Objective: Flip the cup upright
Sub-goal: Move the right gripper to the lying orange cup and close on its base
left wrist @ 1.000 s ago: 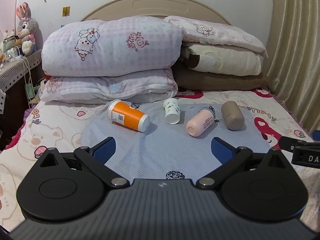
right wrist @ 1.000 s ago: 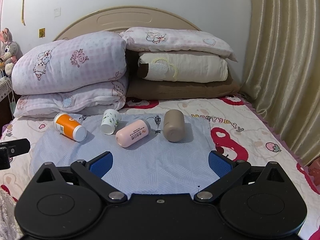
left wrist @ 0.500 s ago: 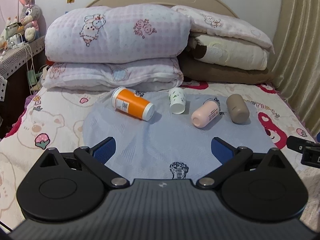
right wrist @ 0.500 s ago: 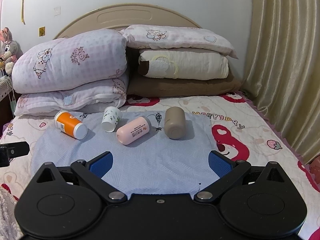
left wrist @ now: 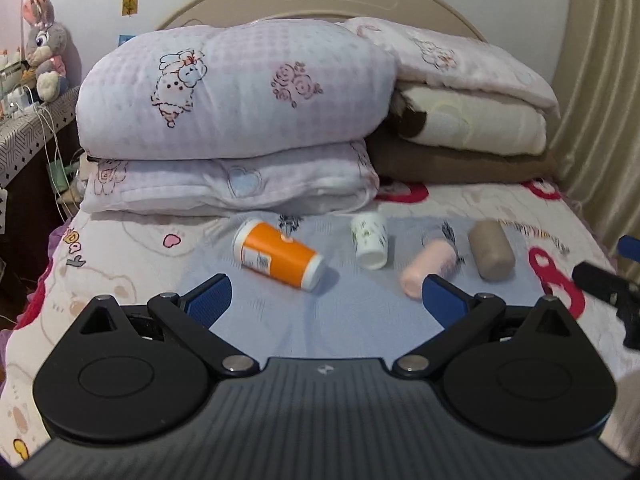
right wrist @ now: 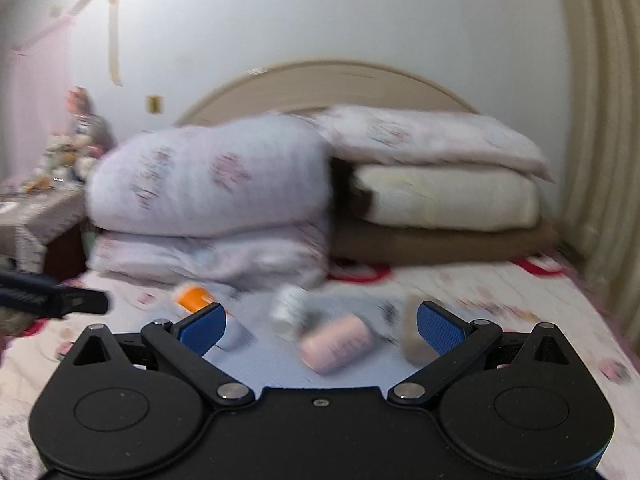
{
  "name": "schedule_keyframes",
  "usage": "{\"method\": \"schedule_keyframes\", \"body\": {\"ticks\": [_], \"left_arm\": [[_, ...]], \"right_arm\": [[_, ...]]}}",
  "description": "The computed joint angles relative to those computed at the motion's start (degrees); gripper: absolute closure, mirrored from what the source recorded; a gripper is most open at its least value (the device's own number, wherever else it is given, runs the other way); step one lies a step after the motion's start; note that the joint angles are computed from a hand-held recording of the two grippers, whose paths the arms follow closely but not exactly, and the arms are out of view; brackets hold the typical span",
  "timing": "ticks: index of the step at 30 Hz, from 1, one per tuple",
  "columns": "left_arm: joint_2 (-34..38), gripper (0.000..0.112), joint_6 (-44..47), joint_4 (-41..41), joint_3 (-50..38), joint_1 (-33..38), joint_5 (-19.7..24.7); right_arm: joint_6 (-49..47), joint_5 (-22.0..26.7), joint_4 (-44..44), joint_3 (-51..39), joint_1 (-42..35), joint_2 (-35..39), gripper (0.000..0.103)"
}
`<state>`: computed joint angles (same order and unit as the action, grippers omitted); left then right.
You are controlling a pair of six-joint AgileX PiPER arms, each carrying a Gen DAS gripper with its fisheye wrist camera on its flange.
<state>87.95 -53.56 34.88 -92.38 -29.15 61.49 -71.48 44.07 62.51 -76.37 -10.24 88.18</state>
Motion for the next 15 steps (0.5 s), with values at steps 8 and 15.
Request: {"method": "schedule_keyframes", "body": {"ticks": [8,15], "left_arm": [[7.25,0.01,7.99,-14.21,-5.5,12.02,-6.03],[11.75,0.012,11.88,-23.64,-3.59,21.28,-12.84]], "right_arm": [[0.42,9.66,-10.62,-20.42,10.91,13.59,0.0],[-0.66,13.74,-16.06,-34.19,18.58,25.89,0.0]]}}
